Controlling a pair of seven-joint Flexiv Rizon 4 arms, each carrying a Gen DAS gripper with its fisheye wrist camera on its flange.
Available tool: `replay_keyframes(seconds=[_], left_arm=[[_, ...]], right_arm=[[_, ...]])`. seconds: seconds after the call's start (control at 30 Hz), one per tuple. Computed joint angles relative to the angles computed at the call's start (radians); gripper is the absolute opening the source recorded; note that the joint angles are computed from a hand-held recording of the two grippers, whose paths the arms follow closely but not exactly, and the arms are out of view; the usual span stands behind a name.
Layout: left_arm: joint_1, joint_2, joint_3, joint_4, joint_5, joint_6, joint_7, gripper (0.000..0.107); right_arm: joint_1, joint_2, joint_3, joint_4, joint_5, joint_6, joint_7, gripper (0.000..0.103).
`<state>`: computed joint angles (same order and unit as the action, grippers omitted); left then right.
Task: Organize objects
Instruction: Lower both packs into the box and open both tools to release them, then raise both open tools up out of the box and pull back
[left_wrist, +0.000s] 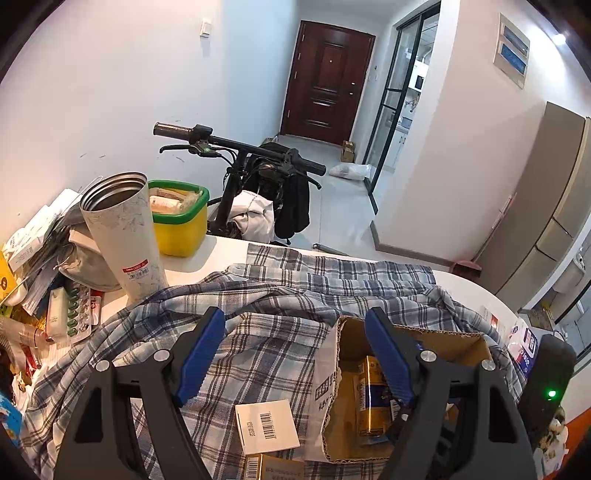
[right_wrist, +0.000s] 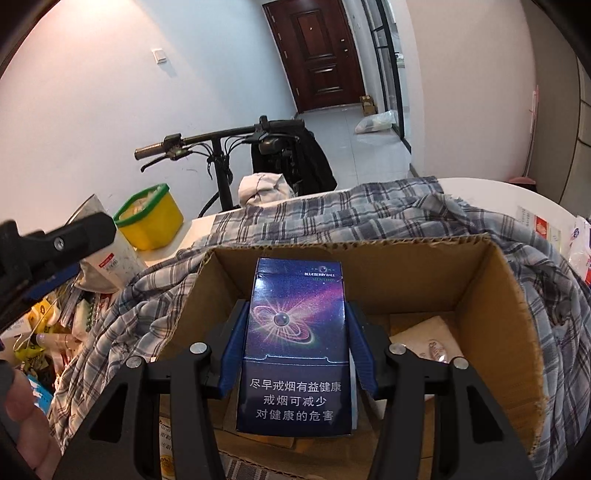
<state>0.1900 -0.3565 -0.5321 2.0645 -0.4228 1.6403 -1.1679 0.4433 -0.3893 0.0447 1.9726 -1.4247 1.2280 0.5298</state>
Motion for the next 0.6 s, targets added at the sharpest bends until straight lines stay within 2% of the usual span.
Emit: replay_keyframes(seconds=[0.2,0.3,0.37,0.43,0.6], left_arm=[[-0.015,0.001,0.016,-0.002,0.001,-0.016,0.005,0.080],[-0.008,0.001,0.004,0.001,-0.011,-0.013,0.018,0.080],[0.002,0.002,-0.010,0.006,-0.018,-0.008,0.024,0.080],[0.029,0.008,-0.043,0.017,-0.026,0.000,0.033,0.080],[0.165,0.033,-0.200,0.065,-0.006,0.057,0.038,0.080]], right_arm=[[0.001,-0.016,0.002,-0.007,0.039,0.007,-0.057,0.052],[0.004,-0.018,-0.014,-0.010,0.014,0.044,-0.044,0.069],[0.007,-0.001,-0.024,-0.005,-0.046,0.031,0.006,0.072],[0.000,0.017,-0.012,0.002,-0.060,0.004,0.003,0.075],[-0.026,0.105,0.023,0.054,-0.054,-0.079,-0.017,0.075]])
